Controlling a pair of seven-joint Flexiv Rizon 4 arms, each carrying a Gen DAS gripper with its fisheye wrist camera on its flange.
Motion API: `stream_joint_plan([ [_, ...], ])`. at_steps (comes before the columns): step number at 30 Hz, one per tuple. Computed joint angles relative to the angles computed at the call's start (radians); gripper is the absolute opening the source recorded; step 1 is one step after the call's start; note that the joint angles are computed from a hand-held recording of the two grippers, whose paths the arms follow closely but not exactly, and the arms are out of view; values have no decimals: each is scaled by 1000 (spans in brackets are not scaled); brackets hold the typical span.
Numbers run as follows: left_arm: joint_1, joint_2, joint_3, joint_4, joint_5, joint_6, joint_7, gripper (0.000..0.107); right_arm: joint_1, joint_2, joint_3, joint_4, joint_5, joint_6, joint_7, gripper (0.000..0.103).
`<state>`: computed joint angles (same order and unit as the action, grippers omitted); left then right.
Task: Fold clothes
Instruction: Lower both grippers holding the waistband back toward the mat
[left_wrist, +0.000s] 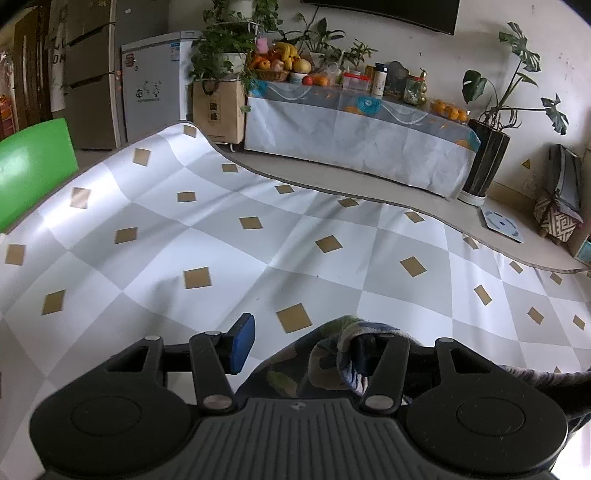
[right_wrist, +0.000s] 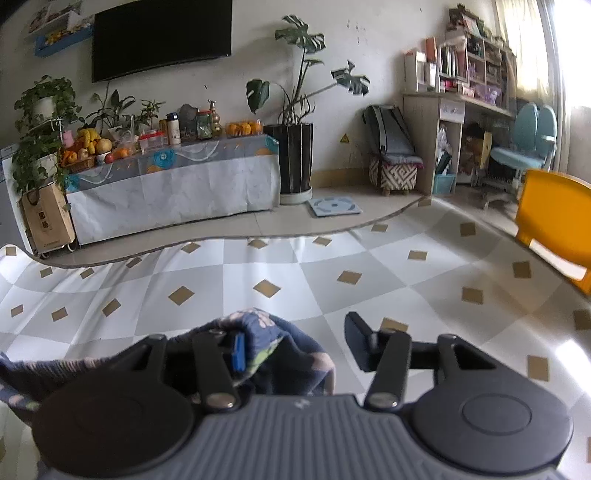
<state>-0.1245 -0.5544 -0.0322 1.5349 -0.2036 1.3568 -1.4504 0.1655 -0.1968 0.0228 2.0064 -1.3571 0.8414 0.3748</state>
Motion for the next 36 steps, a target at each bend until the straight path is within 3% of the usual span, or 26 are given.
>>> stream_joint_plan([
  [4, -7, -35, 5, -39, 9, -21, -4, 54, 6, -26, -4, -8, 45, -26, -6, 68],
  [12, 7, -71, -19, -72, -15, -43, 17, 62, 10, -55, -11, -21, 136, 3, -82, 75],
  [14, 4, -79, -14, -84, -18, -56, 9, 62, 2, -59, -14, -21, 169, 45, -108, 76],
  [18, -6, -83, -1, -88, 7, -54, 21, 63, 15, -58, -22, -28, 206, 29, -122, 79],
  [22, 24, -81, -50, -74, -32, -50, 48, 65, -6, -47, -34, -7, 202, 115, -29, 80],
  [24, 31, -82, -63, -77, -58, -74, 46, 75, -4, -50, -30, -11, 236, 104, -59, 80],
  [26, 40, -84, -77, -78, -83, -98, 51, 76, 0, -58, -19, -23, 309, 79, -128, 81],
  [29, 12, -88, -40, -78, -44, -70, 59, 76, 6, -68, -6, -40, 427, 54, -236, 81],
  [32, -31, -94, 20, -91, 16, -58, 40, 76, 16, -69, -23, -34, 418, 69, -240, 81],
  [36, 24, -83, -54, -74, -42, -92, 68, 76, 8, -68, -38, -12, 425, 151, -194, 81],
])
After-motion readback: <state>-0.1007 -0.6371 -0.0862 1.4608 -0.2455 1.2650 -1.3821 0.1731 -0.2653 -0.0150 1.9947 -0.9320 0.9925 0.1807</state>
